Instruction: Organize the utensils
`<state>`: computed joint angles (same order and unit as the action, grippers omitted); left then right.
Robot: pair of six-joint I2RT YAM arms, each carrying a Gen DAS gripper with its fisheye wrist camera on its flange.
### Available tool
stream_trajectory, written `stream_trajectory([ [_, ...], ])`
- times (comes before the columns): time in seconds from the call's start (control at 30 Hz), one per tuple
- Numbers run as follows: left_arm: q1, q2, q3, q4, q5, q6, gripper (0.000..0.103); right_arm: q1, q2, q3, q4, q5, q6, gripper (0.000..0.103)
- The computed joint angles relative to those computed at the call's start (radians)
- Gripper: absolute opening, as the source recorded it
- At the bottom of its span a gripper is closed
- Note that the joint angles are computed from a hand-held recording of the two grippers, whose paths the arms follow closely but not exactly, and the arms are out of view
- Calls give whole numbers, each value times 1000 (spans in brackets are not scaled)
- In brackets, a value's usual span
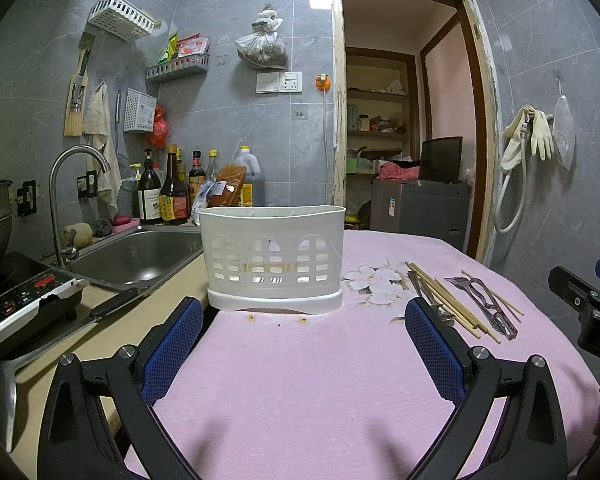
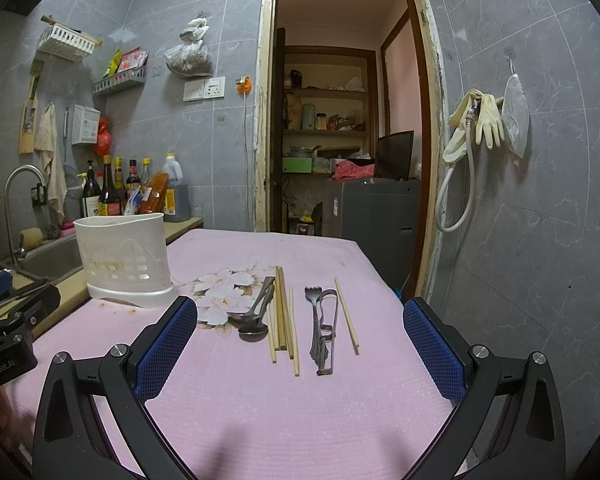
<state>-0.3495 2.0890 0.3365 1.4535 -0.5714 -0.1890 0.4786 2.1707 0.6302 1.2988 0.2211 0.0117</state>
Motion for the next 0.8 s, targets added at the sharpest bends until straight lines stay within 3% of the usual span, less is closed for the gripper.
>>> stream_trajectory([
  [0.63, 0, 1, 0, 0, -1, 1, 99, -13, 56, 13, 31, -18, 3, 103],
  [0.8, 15, -13, -17, 16, 16, 10, 99, -26, 27, 20, -15, -50, -1, 103],
])
